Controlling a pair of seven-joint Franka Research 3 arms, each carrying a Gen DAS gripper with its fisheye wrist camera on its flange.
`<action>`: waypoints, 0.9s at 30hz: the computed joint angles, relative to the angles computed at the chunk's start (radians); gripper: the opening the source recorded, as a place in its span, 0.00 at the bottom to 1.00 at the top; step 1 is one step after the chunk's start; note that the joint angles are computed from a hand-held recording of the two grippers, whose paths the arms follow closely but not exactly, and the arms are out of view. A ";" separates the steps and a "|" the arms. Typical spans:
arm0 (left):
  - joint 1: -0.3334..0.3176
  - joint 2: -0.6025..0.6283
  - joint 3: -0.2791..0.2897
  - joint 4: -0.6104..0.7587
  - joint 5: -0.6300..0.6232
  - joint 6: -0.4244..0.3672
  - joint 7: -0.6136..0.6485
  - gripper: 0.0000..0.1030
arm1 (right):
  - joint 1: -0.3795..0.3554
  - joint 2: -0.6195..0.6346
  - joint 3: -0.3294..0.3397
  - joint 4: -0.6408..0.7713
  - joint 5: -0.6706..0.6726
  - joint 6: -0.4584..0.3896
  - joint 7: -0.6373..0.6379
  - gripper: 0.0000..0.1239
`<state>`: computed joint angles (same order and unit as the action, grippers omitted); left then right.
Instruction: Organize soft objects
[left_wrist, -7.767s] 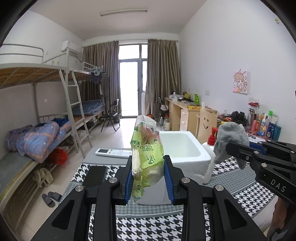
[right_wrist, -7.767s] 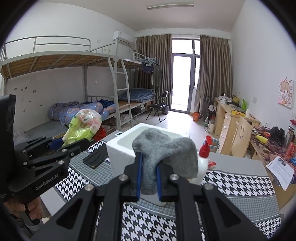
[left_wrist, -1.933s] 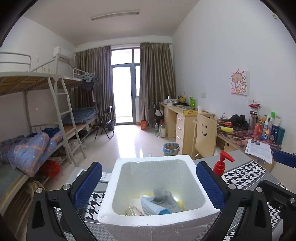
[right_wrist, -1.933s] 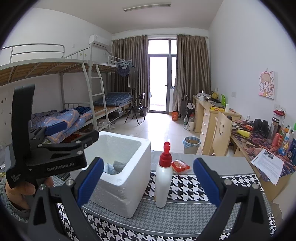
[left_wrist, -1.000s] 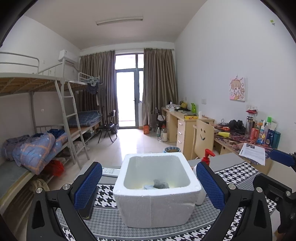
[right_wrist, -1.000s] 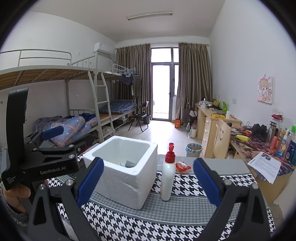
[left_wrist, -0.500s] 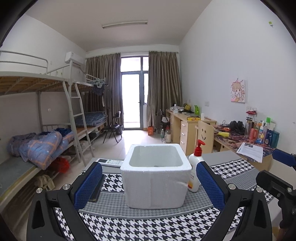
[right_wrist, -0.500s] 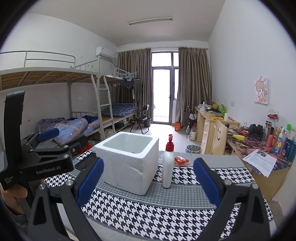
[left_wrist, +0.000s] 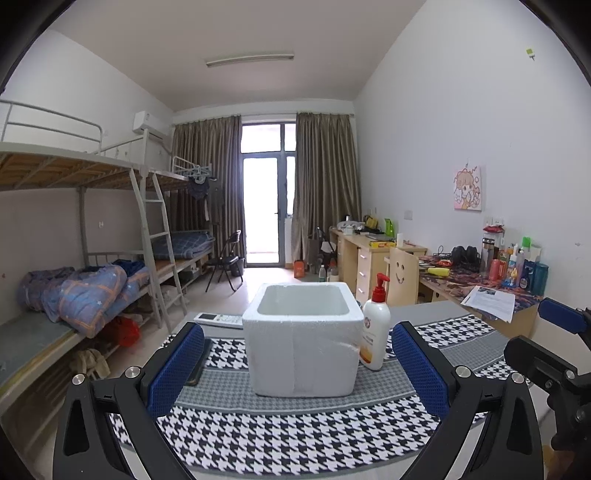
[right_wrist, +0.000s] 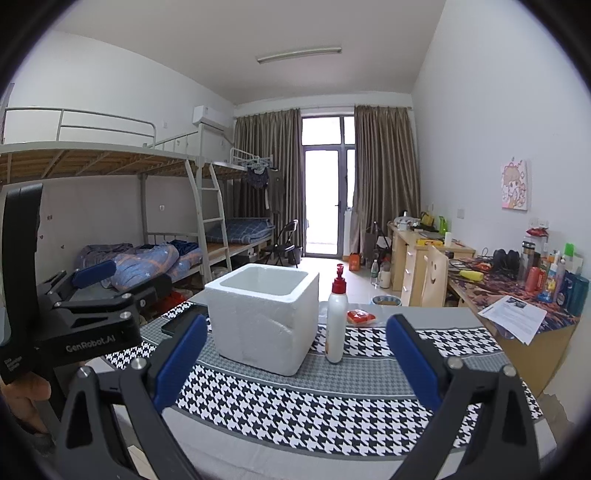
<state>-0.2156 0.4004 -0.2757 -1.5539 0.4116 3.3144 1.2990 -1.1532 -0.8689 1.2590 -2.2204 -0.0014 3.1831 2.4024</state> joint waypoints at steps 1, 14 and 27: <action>-0.003 -0.011 0.007 -0.020 -0.001 0.013 -0.003 0.99 | 0.005 -0.013 -0.001 -0.010 0.005 0.007 0.008 0.80; -0.190 -0.111 0.217 -0.251 -0.179 0.198 0.089 0.99 | 0.069 -0.122 0.000 -0.102 0.032 0.027 0.070 0.80; -0.134 -0.150 0.141 -0.406 -0.269 0.314 0.183 0.99 | 0.113 -0.194 0.028 -0.167 0.050 0.025 0.156 0.80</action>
<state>-0.3493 0.2505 -0.1348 -1.9598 0.1429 3.6287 1.4822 -1.0403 -1.0634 1.2869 -2.3870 0.0482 3.2082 2.5582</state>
